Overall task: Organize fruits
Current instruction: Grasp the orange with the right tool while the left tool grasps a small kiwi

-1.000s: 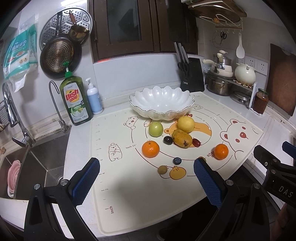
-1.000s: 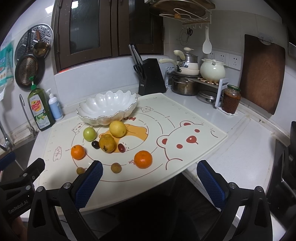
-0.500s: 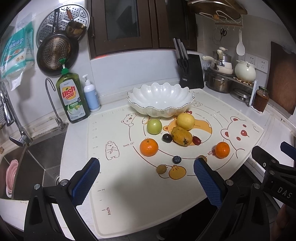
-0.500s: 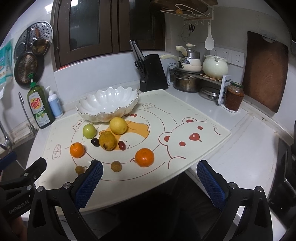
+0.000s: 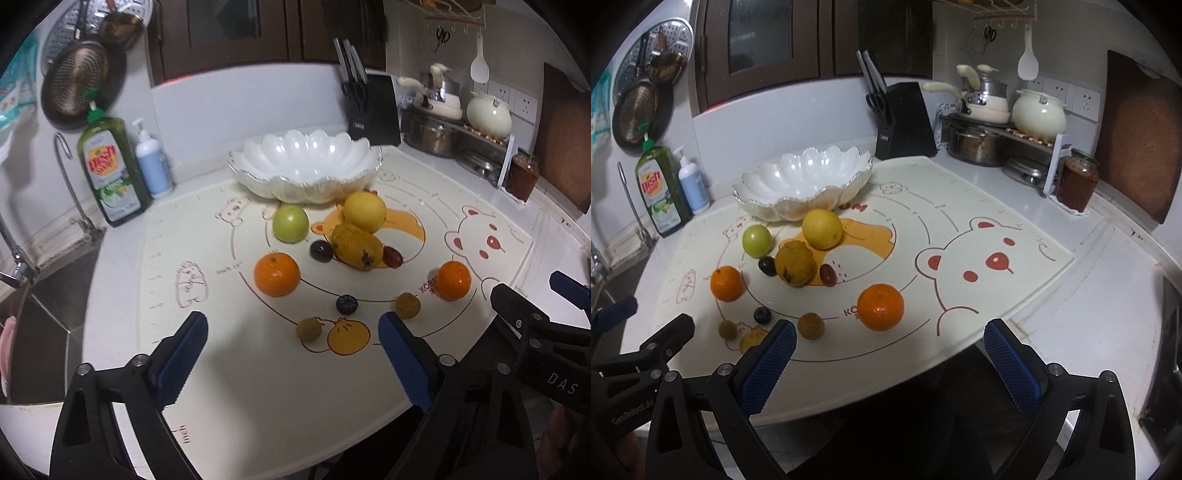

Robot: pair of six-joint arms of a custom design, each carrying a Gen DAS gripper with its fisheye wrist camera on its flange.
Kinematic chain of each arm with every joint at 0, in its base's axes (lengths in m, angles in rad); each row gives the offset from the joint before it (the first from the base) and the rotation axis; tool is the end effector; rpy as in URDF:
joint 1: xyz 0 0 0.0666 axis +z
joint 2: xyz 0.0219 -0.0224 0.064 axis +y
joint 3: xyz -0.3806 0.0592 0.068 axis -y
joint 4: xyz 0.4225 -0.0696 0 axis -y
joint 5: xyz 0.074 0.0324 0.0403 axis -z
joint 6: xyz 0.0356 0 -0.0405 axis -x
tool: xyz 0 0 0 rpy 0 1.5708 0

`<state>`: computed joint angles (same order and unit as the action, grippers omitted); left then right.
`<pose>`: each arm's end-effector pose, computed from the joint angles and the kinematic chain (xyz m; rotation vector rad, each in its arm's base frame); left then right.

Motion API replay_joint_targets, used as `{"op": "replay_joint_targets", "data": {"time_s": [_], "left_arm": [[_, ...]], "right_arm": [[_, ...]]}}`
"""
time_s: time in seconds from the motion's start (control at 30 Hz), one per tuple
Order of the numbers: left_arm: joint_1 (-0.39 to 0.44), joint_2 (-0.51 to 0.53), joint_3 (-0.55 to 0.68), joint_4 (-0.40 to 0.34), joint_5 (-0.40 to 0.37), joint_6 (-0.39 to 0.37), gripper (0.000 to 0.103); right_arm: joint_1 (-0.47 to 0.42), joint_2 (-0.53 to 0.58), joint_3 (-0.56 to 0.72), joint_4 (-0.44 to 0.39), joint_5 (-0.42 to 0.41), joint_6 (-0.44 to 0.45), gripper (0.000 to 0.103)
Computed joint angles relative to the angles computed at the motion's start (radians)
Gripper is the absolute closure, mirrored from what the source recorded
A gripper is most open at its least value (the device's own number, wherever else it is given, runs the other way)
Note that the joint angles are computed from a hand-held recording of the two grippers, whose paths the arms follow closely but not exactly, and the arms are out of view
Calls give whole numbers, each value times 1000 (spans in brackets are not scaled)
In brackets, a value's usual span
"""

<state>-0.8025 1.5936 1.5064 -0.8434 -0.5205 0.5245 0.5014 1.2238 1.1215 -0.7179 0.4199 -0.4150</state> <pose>0.4168 -0.4065 0.3885 0.1192 2.3373 0.0131 0.4011 0.2028 0.3905 0.0933 2.3004 -0.0386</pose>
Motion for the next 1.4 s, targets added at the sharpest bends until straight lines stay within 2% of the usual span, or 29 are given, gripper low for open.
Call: {"op": "replay_joint_targets", "data": {"time_s": [0.27, 0.63, 0.8, 0.97, 1.1, 1.23, 1.4], "left_arm": [[28, 85, 56, -10, 46, -3, 17], [53, 142, 84, -25, 87, 3, 27], [58, 160, 92, -31, 107, 2, 37], [61, 170, 95, -28, 123, 3, 48], [63, 176, 94, -27, 135, 2, 57], [60, 170, 82, -5, 132, -5, 60], [58, 164, 72, 16, 150, -13, 73]], "right_arm": [[-38, 74, 15, 50, -32, 53, 0], [-68, 153, 48, 88, -80, 112, 5], [-74, 178, 55, 88, -95, 110, 14], [-82, 194, 58, 91, -120, 114, 18], [-85, 202, 59, 95, -131, 114, 26], [-90, 222, 67, 93, -148, 115, 32], [-98, 233, 67, 98, -169, 109, 52]]}}
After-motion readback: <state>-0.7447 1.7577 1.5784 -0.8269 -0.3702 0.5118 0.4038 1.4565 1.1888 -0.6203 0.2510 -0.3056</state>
